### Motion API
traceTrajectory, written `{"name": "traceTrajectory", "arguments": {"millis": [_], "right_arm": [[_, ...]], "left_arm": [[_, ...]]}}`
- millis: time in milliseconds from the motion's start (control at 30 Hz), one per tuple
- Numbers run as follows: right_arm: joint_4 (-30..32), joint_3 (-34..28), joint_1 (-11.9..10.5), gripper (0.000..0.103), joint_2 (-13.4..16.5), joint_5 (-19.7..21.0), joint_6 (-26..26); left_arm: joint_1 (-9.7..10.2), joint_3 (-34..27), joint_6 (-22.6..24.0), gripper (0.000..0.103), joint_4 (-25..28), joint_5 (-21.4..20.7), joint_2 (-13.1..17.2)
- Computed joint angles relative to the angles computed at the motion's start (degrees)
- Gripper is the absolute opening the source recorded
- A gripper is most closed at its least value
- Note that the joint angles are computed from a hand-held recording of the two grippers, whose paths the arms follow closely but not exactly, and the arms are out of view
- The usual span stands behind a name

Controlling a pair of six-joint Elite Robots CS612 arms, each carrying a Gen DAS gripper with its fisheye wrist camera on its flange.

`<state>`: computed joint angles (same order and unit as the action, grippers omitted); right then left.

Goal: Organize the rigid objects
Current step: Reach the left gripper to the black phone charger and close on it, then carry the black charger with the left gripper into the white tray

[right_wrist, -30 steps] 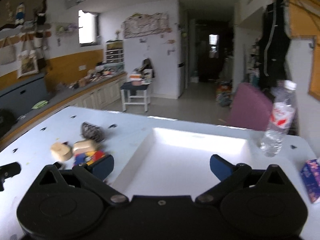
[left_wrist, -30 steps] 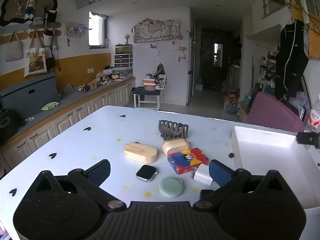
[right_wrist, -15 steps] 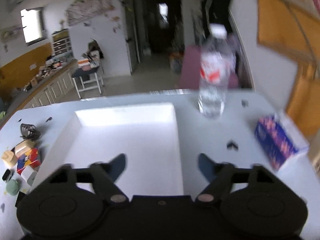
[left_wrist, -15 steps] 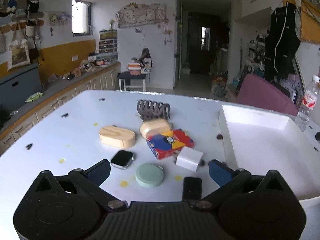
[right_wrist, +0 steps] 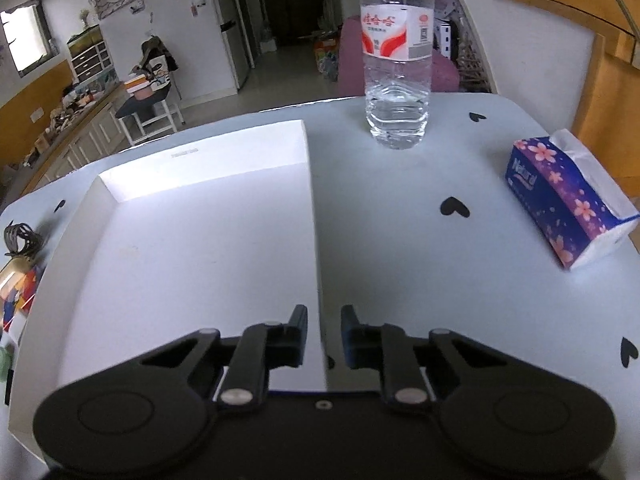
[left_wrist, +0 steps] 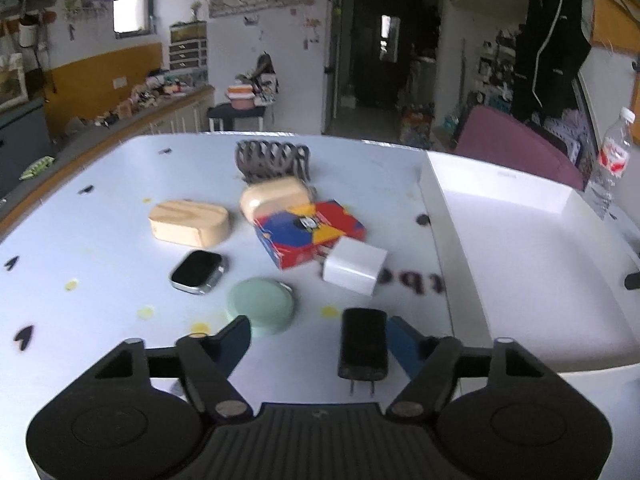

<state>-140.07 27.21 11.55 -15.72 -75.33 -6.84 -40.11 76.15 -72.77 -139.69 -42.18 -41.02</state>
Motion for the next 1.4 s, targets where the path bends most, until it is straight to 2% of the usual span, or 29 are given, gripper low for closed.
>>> {"name": "traceTrajectory", "arguments": {"millis": [100, 267, 433, 600, 633, 667, 700, 967, 1200, 1267, 1400], "right_arm": [[-0.81, 0.12, 0.04, 0.016, 0.08, -0.36, 0.42], [-0.48, -0.17, 0.05, 0.004, 0.23, 0.31, -1.23], [-1.53, 0.94, 0.35, 0.004, -0.38, -1.19, -3.79], [-0.97, 0.77, 0.48, 0.003, -0.37, -1.77, -5.07], [-0.96, 0.75, 0.51, 0.003, -0.36, -1.93, -5.57], [-1.02, 0.87, 0.54, 0.003, -0.42, -2.02, -5.98], [-0.84, 0.81, 0.53, 0.003, -0.42, -2.04, -6.39], [-1.00, 2.24, 0.80, 0.004, -1.23, -2.64, -12.10], [-1.69, 2.90, 0.83, 0.004, -1.53, -2.89, -12.29], [-1.71, 2.81, 0.82, 0.004, -1.49, -2.96, -12.32], [-2.04, 3.10, 0.85, 0.004, -1.56, -2.98, -11.80]], "left_arm": [[0.43, -1.13, 1.55, 0.063, -0.44, -1.49, 0.85], [1.00, -2.96, 4.45, 0.054, -1.18, -3.50, 2.20], [1.67, -4.74, 5.79, 0.045, -0.32, -5.80, 3.35], [1.87, -5.73, 6.25, 0.045, 0.88, -5.32, 3.83], [1.91, -5.83, 6.37, 0.043, 0.95, -5.28, 3.88], [1.91, -5.89, 6.47, 0.035, 0.87, -5.14, 3.93], [1.89, -5.88, 6.55, 0.033, 0.60, -4.97, 3.96], [1.75, -5.38, 6.98, 0.033, -0.31, -4.98, 3.78], [1.11, -3.96, 6.15, 0.033, -1.44, -1.69, 2.64], [0.84, -3.91, 7.18, 0.033, -2.44, -0.36, 2.30], [0.39, -5.29, 12.56, 0.033, -6.50, 1.91, 2.66]]}}
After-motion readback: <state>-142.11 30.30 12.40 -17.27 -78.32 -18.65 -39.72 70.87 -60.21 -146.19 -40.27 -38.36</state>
